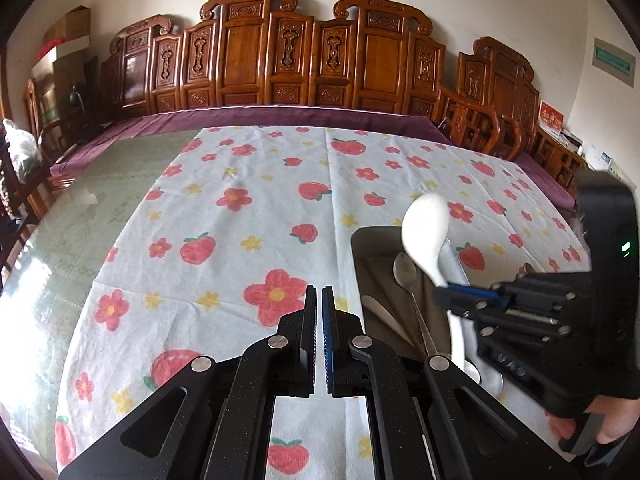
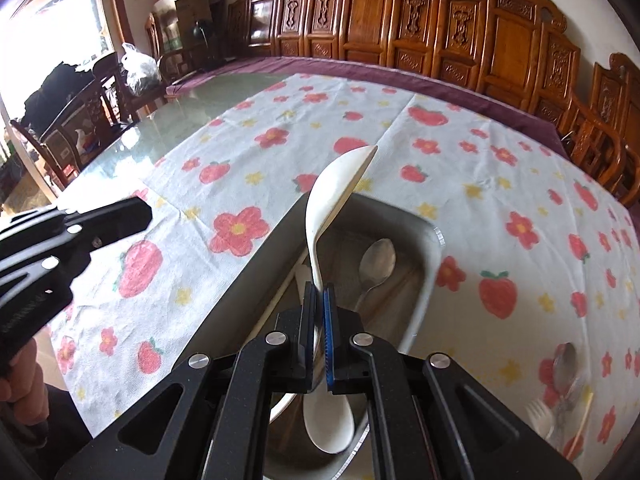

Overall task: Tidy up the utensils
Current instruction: 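Lower the white plastic spoon into the tray and open the right tool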

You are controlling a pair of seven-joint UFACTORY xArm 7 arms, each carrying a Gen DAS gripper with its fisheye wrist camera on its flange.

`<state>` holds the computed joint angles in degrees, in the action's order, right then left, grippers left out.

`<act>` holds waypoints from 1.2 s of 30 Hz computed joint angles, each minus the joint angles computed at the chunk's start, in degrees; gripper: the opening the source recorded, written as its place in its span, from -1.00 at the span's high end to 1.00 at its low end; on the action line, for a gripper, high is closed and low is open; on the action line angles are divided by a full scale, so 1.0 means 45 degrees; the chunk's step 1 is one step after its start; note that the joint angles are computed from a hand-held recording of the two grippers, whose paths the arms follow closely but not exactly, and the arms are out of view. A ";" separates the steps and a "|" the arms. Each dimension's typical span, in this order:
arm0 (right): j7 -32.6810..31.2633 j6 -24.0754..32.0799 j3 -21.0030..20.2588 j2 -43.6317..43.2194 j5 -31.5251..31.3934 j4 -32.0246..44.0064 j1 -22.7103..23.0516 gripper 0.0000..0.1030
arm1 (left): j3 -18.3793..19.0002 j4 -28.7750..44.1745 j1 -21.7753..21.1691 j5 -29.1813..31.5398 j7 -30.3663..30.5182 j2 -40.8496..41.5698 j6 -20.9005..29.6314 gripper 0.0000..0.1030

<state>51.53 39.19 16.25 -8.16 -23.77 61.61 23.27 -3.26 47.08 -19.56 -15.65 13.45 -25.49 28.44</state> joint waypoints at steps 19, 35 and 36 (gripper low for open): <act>-0.0345 -0.1162 -0.0198 -0.0222 0.0865 -0.0859 0.0183 0.73 | -0.0018 -0.0018 -0.0058 0.0063 -0.0124 -0.0065 -0.0017 0.77; -0.0704 0.1350 0.0568 -0.8359 0.2755 -0.5554 -0.0813 0.73 | -0.0787 -0.0568 -0.1374 -0.0136 -0.0018 -0.0519 -0.0112 0.57; -0.0777 0.1775 0.0600 -0.8920 0.2843 -0.5803 -0.0830 0.73 | -0.0874 -0.0622 -0.1445 -0.0094 -0.0076 -0.0563 -0.0137 0.55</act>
